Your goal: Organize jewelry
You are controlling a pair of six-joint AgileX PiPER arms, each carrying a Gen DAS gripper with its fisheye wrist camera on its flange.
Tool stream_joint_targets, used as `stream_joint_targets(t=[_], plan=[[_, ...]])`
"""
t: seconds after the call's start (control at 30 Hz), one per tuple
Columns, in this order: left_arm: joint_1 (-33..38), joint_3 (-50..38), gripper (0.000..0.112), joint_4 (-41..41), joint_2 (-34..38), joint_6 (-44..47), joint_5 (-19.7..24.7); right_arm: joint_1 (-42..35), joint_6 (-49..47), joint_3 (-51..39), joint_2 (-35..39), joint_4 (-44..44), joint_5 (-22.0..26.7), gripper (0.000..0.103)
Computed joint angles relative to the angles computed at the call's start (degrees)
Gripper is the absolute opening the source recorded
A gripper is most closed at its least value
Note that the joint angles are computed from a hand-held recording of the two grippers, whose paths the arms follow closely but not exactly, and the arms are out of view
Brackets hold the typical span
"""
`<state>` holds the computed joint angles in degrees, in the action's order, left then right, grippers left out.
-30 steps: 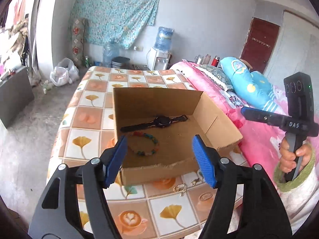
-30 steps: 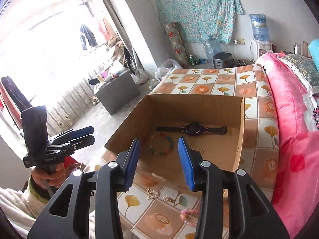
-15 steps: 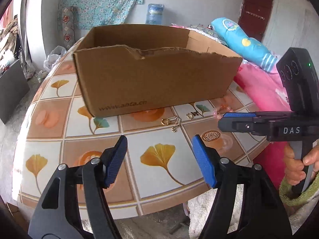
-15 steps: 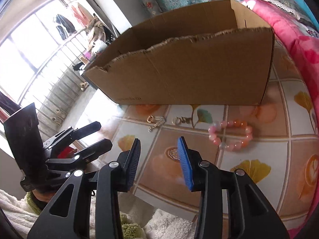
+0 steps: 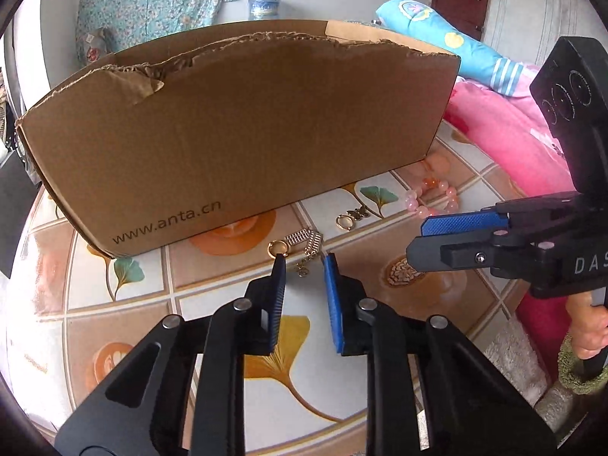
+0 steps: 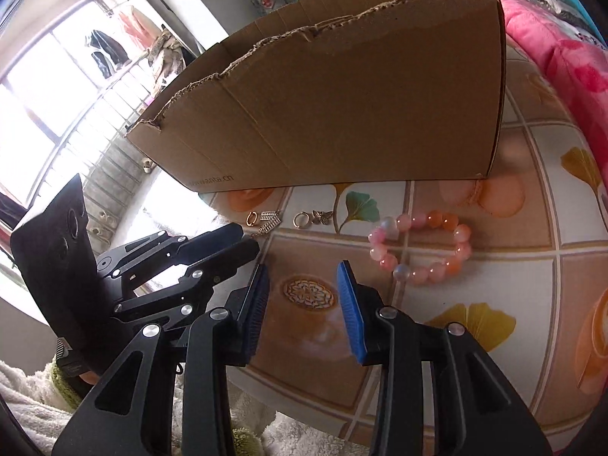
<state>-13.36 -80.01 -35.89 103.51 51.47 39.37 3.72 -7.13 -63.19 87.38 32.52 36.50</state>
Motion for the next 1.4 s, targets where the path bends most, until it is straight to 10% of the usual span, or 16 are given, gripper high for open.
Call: stream_joint_targets(t=[0.2, 1.07, 1.4], plan=[[-2.0, -0.6, 0.002, 3.5, 0.6, -1.3, -2.6, -0.2, -0.7, 1.4, -0.1, 1.9, -0.8, 0.037], [10.0, 2.7, 0.0, -14.2, -3.1, 6.7, 7.5, 2.3, 4.4, -0.7, 0.1, -3.0, -1.1, 0.037], [6.8, 6.3, 0.027, -9.8, -4.7, 7.4, 2.3, 4.4, 6.8, -2.3, 1.1, -4.5, -1.6, 0.037]])
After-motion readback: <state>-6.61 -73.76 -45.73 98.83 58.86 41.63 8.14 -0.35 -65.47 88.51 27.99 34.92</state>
